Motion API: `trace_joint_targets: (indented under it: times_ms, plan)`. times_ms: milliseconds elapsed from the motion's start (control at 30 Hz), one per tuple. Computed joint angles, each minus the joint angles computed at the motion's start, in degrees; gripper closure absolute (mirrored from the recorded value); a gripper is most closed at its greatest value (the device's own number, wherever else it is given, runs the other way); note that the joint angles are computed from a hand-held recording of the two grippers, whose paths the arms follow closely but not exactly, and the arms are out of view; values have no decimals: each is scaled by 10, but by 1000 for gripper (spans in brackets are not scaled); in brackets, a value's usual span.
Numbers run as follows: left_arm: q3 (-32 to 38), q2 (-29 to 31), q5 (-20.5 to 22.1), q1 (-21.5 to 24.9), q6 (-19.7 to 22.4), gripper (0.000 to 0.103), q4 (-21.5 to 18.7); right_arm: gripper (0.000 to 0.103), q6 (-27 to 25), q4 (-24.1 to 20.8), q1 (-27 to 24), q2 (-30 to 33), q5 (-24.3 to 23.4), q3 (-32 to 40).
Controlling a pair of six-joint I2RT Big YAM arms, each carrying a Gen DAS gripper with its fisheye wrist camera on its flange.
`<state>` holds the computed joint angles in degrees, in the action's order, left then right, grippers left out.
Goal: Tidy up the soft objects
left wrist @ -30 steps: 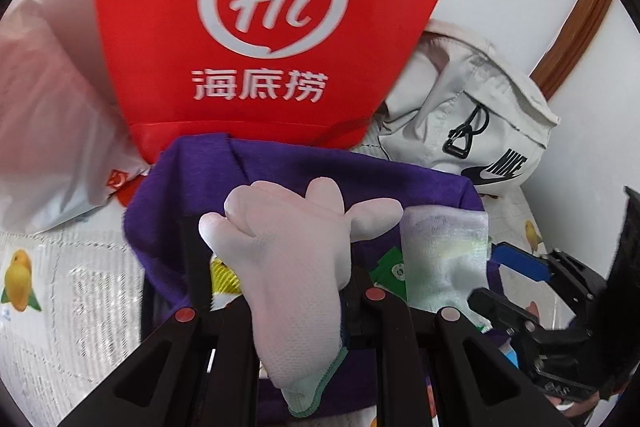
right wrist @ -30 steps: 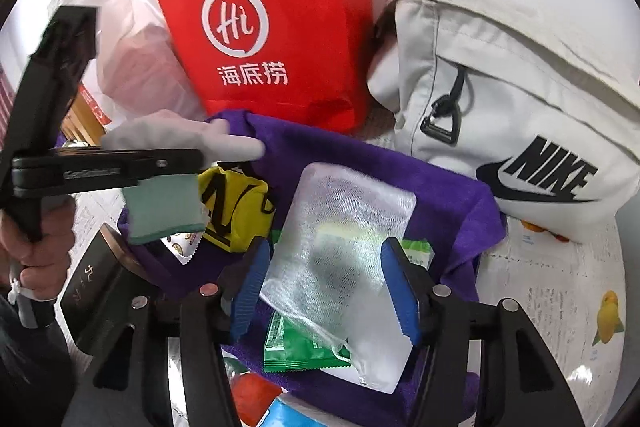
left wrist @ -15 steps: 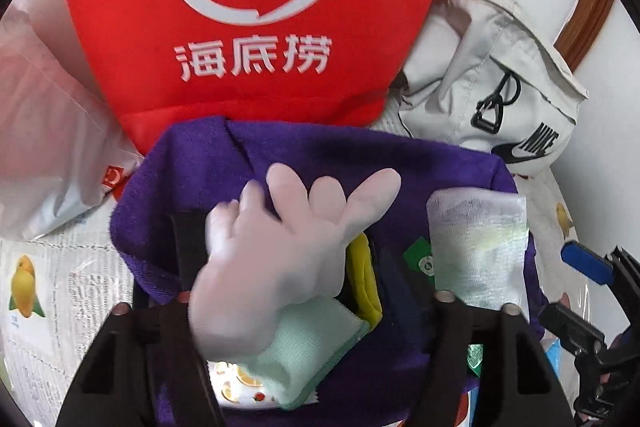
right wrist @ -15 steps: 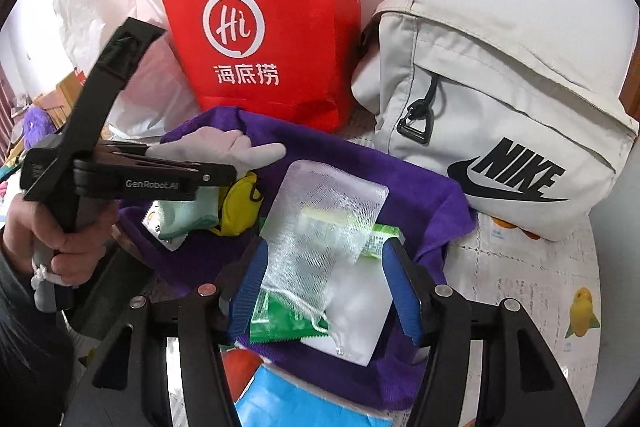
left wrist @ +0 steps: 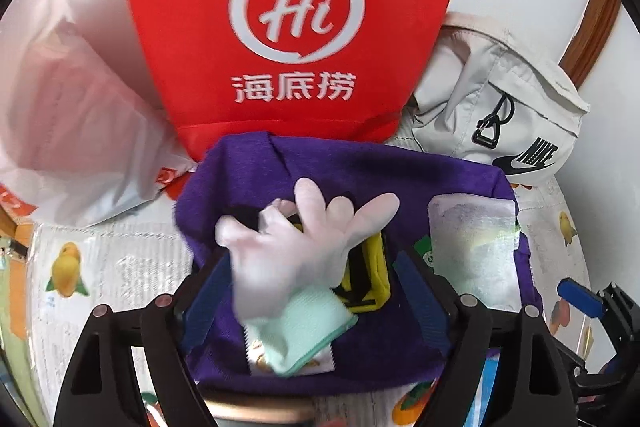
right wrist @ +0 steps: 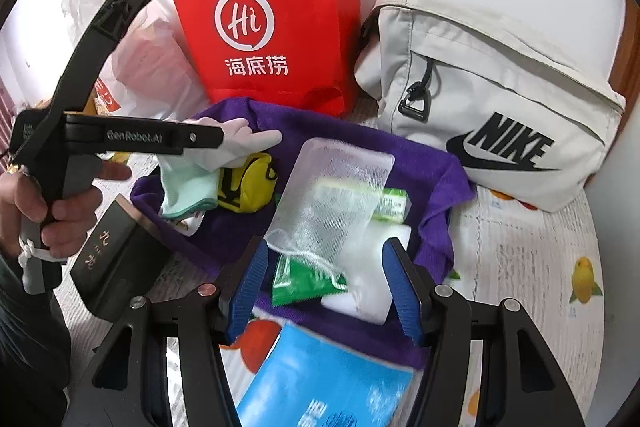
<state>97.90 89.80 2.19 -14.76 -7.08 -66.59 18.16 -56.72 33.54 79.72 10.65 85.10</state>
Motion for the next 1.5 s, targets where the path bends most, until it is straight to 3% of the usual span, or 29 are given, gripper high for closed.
trace_joint_targets:
  times_ms: [333,567,733,967,1167,1500]
  plan:
    - [-82,-119,-25,-8,-4,7,-7,24,79,-44,59,-59,73,-22]
    - [-158,-234,-49,-40,-18,2,-18,11,147,-62,125,-114,148,-57]
    - [-204,-312,-96,-83,-43,2,-30,5,204,-101,184,-143,211,-72]
    - [-255,-402,-186,-157,-104,2,-59,5,284,-145,267,-177,268,-89]
    - [-284,-469,-220,-209,-159,2,-83,5,364,-195,342,-191,316,-92]
    - [-291,-516,-334,-368,-276,2,-163,5,509,-308,451,-190,382,-80]
